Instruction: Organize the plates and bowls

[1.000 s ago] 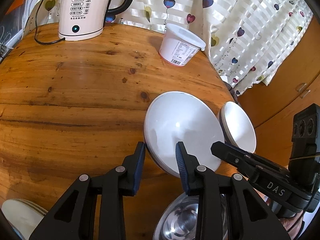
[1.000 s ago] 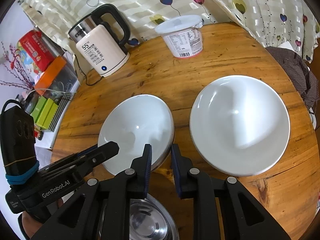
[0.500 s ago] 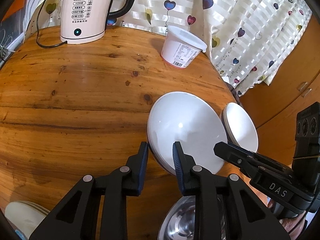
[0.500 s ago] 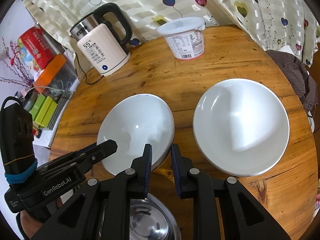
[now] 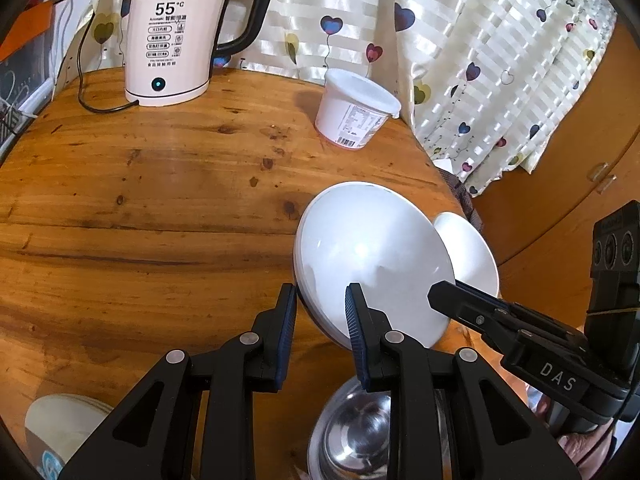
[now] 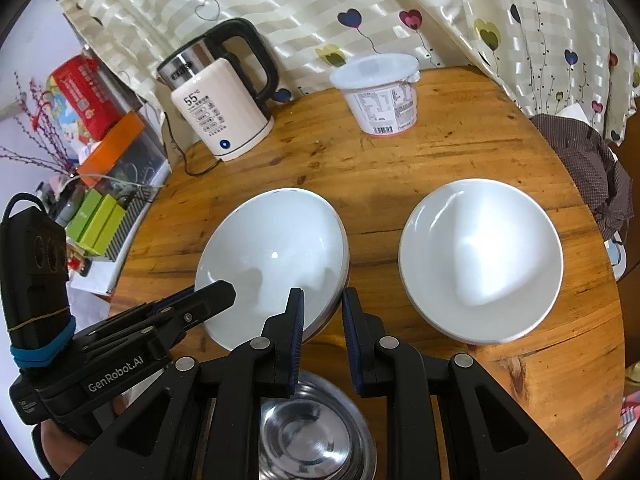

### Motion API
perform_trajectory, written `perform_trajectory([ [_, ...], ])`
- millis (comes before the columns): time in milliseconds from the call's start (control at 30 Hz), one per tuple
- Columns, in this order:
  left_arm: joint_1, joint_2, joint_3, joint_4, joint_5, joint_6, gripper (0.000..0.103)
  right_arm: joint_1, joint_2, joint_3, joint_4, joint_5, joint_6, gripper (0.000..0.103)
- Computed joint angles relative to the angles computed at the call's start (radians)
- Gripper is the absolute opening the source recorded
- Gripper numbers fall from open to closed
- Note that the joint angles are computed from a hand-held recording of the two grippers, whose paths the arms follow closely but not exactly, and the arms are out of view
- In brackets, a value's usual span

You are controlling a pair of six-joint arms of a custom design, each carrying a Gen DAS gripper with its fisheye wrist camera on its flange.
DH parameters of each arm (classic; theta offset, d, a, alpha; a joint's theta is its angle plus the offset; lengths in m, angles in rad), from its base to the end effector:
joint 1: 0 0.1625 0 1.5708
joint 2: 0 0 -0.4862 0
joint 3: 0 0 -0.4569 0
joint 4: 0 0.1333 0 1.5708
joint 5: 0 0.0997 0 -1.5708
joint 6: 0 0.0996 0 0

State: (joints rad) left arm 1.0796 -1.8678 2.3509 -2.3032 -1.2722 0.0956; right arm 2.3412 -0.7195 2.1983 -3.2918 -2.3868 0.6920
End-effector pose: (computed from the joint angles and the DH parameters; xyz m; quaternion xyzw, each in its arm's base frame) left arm -0.0370 -0.4139 0.3475 0.2661 0.9446 -0.1496 0.1206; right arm 0.4063 -0.3314 -0.0144 -0.0122 -0.9124 0.3456 0.2191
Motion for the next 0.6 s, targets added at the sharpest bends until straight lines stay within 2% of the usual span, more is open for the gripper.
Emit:
perform_trajectory([
  [600, -0.070, -0.181, 0.035, 0.160, 0.015, -0.045, 0.026, 0.120, -0.027, 0.007, 0.113, -0.029, 0.130, 0.019],
])
